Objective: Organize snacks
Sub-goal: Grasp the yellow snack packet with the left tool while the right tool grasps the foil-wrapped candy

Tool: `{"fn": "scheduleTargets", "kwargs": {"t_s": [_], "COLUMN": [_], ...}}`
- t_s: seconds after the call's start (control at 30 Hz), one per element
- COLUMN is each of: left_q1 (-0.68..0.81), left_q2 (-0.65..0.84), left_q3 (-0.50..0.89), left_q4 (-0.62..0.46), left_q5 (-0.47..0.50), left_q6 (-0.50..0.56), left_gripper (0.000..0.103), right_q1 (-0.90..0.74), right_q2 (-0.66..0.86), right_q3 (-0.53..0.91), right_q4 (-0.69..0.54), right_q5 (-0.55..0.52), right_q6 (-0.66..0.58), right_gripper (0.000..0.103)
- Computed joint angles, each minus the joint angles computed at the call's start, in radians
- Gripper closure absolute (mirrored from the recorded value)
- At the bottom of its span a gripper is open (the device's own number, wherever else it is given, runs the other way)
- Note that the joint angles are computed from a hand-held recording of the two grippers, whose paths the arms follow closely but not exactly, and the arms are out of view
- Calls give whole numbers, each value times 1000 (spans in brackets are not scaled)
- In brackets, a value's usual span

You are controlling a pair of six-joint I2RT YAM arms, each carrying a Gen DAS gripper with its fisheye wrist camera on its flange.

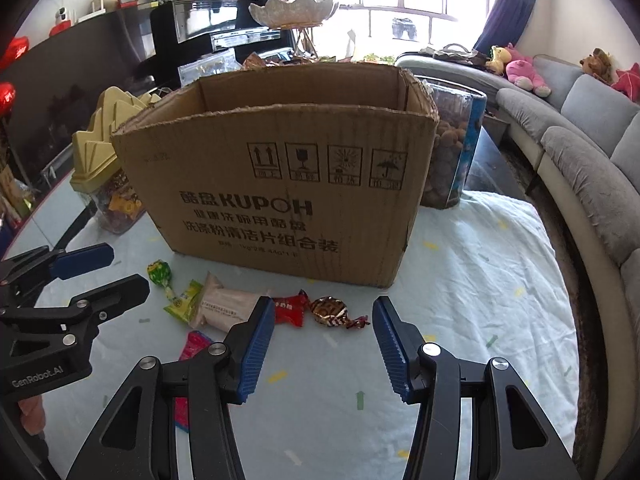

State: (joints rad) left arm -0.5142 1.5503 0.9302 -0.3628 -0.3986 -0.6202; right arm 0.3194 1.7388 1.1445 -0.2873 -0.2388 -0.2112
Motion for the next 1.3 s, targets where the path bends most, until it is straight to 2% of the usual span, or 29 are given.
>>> {"fn": "scheduleTargets", "kwargs": {"t_s": [0.53,0.67,0.97,1.2,1.23,1.3], "left_q1": [85,88,98,101,94,95], "left_q2": [103,127,178,207,242,271], "left_q3": [-28,-11,20,51,94,120], "left_q4": [118,121,119,113,104,106], "left_q5": [152,155,192,183,178,176], "left_q6": [31,36,31,44,39,33], "left_gripper": [69,73,76,77,78,79], "right_q1": [18,20,22,19,18,20], "right_q2": [120,141,222,265,265,263], "right_q3": [59,78,155,177,173,169], "right_q4": [0,-2,-34,-46,-38,-32], "right_q5": [25,23,26,26,27,35], "right_q6": [-32,-42,-55,-53,-50,-50], "right_gripper": [51,51,52,60,61,67]}}
